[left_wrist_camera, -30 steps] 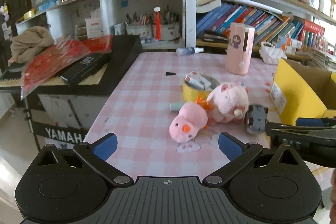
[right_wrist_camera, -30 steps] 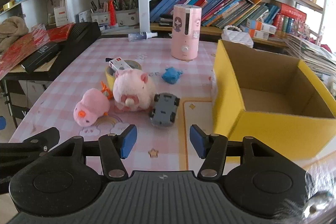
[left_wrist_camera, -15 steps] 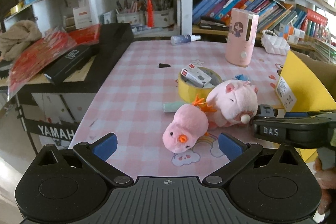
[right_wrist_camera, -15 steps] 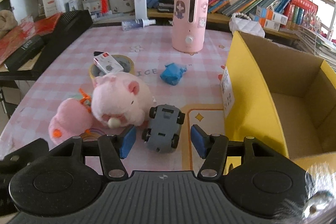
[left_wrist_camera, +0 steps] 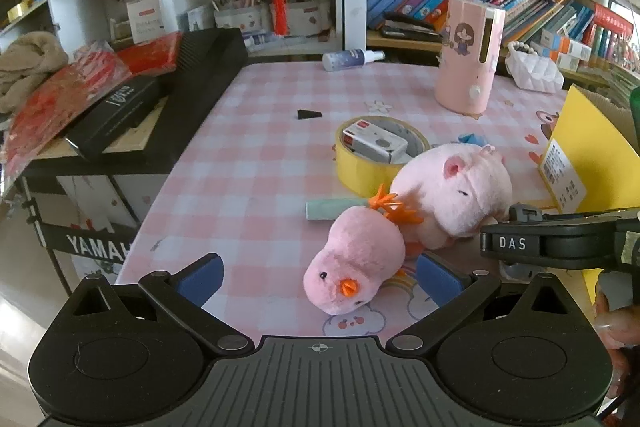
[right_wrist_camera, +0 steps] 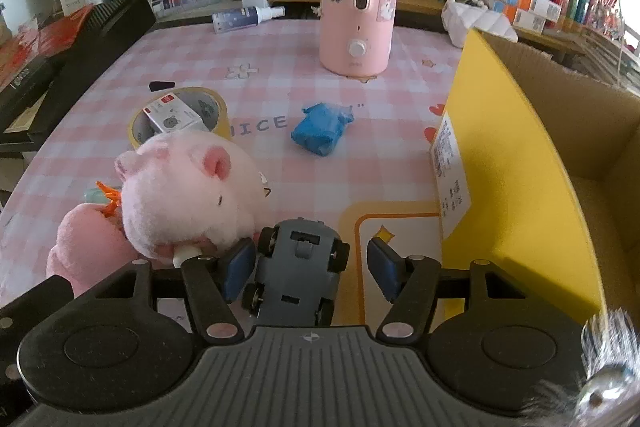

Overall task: Organize objects
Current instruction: 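Grasp the pink plush chick with the left tool while the right tool grasps the grey toy car, then carry the chick and the grey car with both tools over the yellow box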

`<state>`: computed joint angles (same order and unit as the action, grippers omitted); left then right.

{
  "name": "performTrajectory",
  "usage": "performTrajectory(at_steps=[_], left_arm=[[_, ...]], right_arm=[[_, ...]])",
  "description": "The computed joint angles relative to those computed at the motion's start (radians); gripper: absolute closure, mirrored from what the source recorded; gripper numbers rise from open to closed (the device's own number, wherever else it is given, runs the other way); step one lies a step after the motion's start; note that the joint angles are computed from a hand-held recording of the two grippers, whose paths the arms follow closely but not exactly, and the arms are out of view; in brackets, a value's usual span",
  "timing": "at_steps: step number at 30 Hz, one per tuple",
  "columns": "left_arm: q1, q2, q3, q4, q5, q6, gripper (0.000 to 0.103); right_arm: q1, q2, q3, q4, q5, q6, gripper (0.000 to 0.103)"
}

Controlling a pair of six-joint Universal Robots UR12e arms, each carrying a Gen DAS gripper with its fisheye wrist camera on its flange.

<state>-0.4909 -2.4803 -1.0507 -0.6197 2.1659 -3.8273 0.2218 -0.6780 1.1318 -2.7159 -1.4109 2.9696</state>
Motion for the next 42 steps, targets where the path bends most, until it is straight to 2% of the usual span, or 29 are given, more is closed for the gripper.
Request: performTrajectory(at_steps=[5,9,10,11,12,19,22,24,27,29,33,38,42], left_arm=[[0.006,-0.008,0.011,-0.002,-0.019,-0.016,0.000],[0.013,-0.026,0.044,-0.049,-0.039,0.007,0.001],[0.014,-0.031,0.054,-0.064,-0.043,0.014,0.002],[0.015,-0.037,0.063,-0.077,-0.045,0.023,0.005],[0.016,-0.043,0.073,-0.088,-0.048,0.033,0.008],[0.024,-0.088,0.142,-0.110,-0.058,0.105,0.017],[0.026,-0.104,0.167,-0.129,-0.072,0.131,0.030],[0.027,-0.103,0.166,-0.129,-0.087,0.136,0.048],[0.027,-0.094,0.155,-0.127,-0.094,0.117,0.051],[0.027,-0.080,0.133,-0.113,-0.099,0.096,0.055],[0.024,-0.043,0.074,-0.060,-0.105,0.053,0.056],[0.014,0.015,-0.021,0.064,-0.097,0.007,0.056],[0.001,0.053,-0.088,0.172,-0.088,0.004,0.056]], right_arm=[[-0.002,0.013,-0.031,0.054,0.013,-0.008,0.046],[-0.005,0.014,-0.043,0.099,0.028,-0.038,0.047],[-0.008,0.014,-0.045,0.109,0.045,-0.050,0.059],[-0.013,0.013,-0.046,0.119,0.077,-0.064,0.063],[-0.014,0.011,-0.046,0.118,0.081,-0.073,0.064],[-0.025,-0.006,0.007,-0.071,0.120,-0.107,0.064],[-0.029,-0.011,0.018,-0.106,0.136,-0.124,0.064],[-0.031,-0.014,0.021,-0.119,0.148,-0.129,0.064],[-0.033,-0.019,0.031,-0.129,0.152,-0.128,0.064],[-0.034,-0.026,0.042,-0.124,0.151,-0.119,0.064],[-0.035,-0.042,0.070,-0.138,0.153,-0.096,0.064],[-0.037,-0.071,0.120,-0.174,0.165,-0.096,0.064],[-0.044,-0.102,0.171,-0.213,0.190,-0.118,0.064]])
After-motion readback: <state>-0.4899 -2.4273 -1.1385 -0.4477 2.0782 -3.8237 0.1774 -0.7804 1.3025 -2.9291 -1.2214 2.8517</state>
